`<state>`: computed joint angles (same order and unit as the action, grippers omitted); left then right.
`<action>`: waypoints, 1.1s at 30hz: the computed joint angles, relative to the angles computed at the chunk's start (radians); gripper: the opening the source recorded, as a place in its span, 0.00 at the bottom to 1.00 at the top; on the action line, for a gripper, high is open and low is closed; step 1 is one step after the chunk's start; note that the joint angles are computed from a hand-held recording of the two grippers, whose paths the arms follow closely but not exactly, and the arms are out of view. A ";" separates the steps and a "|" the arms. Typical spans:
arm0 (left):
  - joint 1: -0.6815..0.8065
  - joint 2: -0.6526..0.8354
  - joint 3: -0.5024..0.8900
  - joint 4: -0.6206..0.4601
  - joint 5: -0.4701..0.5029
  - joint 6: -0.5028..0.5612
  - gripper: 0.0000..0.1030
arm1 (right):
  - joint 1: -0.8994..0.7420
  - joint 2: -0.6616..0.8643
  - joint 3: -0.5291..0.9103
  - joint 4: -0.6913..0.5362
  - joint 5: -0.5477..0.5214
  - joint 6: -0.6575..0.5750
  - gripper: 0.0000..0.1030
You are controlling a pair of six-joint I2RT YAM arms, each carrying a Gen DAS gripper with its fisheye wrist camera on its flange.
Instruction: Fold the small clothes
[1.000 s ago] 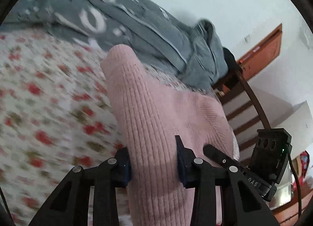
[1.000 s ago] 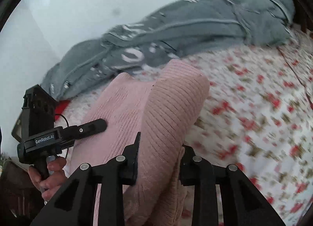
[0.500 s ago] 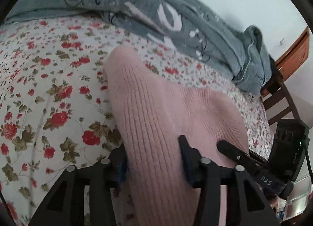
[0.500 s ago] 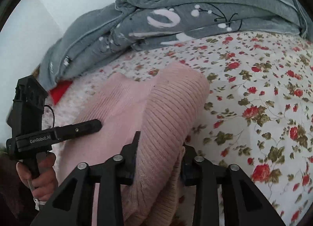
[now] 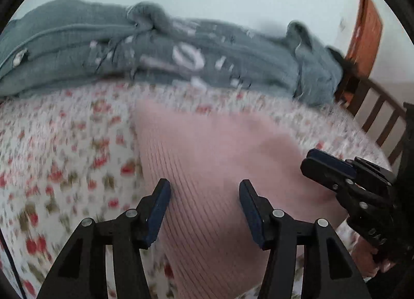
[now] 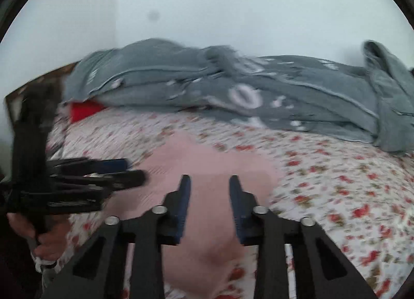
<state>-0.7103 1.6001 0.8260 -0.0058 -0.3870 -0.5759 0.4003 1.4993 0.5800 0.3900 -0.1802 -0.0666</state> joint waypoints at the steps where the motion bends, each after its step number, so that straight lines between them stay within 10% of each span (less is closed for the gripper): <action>1: -0.022 0.010 -0.015 0.012 -0.040 -0.013 0.52 | 0.008 0.042 0.000 0.013 0.029 -0.002 0.10; 5: -0.051 0.003 -0.017 -0.023 -0.069 -0.050 0.52 | -0.004 0.145 -0.040 0.117 0.068 -0.013 0.03; 9: -0.026 -0.029 0.054 -0.165 -0.017 -0.076 0.52 | -0.043 0.043 0.049 -0.147 -0.019 0.018 0.03; 15: 0.058 -0.006 0.159 -0.227 0.049 -0.047 0.52 | -0.084 -0.011 0.169 -0.233 -0.064 0.038 0.08; 23: 0.188 0.140 0.350 -0.247 0.133 0.076 0.52 | -0.092 0.249 0.469 -0.311 -0.093 0.063 0.08; 28: 0.252 0.312 0.487 -0.307 0.166 0.092 0.52 | -0.058 0.488 0.673 -0.444 0.084 0.024 0.08; 33: 0.263 0.364 0.475 -0.274 0.180 0.080 0.52 | -0.084 0.512 0.648 -0.389 0.049 0.041 0.06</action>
<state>-0.4475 1.9636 1.3009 -0.2801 -0.2074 -0.4955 0.3167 2.0109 1.2276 0.0015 -0.1308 -0.0255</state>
